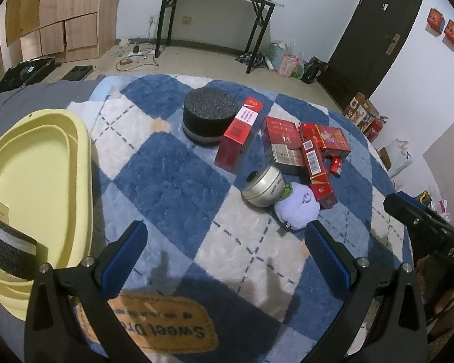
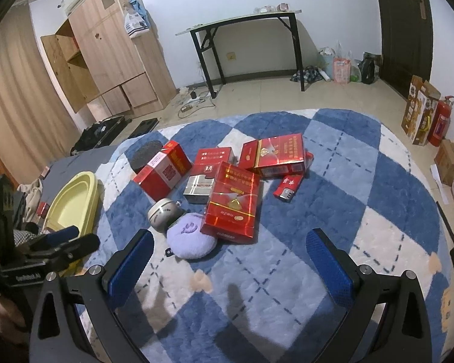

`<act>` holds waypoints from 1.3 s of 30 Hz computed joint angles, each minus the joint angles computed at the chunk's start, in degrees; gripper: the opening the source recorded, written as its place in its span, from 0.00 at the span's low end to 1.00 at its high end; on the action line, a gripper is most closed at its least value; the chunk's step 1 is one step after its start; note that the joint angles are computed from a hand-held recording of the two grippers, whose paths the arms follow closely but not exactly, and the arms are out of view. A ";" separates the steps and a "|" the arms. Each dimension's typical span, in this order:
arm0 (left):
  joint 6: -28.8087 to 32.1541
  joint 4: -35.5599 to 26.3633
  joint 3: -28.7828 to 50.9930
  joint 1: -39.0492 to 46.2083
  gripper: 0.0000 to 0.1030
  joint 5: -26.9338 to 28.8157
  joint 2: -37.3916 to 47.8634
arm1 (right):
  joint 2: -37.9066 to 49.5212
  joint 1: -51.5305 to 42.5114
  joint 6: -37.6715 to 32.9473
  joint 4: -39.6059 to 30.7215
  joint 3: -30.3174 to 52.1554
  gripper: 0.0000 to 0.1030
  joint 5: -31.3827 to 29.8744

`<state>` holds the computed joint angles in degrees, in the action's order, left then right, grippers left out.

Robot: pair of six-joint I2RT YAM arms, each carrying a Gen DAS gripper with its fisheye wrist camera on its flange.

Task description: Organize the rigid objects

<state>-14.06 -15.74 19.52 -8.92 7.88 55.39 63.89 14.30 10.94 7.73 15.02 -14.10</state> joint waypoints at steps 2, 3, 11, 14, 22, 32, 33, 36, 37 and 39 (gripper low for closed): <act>-0.05 -0.15 -0.02 -0.51 1.00 -0.20 -0.61 | 0.29 -0.01 0.12 0.23 0.10 1.00 0.15; -0.09 -0.14 -0.14 -0.71 1.00 -0.34 -0.97 | 0.26 0.10 0.22 0.38 -0.01 1.00 0.28; -0.69 -0.81 0.15 -1.11 1.00 -0.37 -0.86 | 1.90 -0.11 1.29 0.97 0.30 1.00 -0.63; -0.90 -0.90 0.09 -1.25 1.00 -0.37 -1.71 | 2.20 0.25 1.44 1.14 0.41 1.00 -0.37; -0.67 -1.40 0.25 -1.00 1.00 -0.10 -1.95 | 2.93 0.94 1.71 1.48 0.46 1.00 0.26; -0.95 -2.76 0.33 -0.77 1.00 -0.23 -3.04 | 4.01 1.29 1.64 1.31 0.75 1.00 0.68; -0.76 -2.33 0.26 -0.56 1.00 -0.07 -2.67 | 3.92 1.25 1.62 1.33 0.68 1.00 0.72; -0.57 -2.47 0.28 -0.23 1.00 0.28 -2.61 | 4.03 1.10 1.67 1.16 0.71 1.00 0.70; -0.61 -2.46 0.26 -0.27 1.00 0.18 -2.65 | 4.11 0.95 1.74 1.04 0.78 1.00 0.53; -0.40 -2.60 0.25 -0.13 1.00 0.33 -2.86 | 4.15 0.93 1.75 1.22 0.70 1.00 0.55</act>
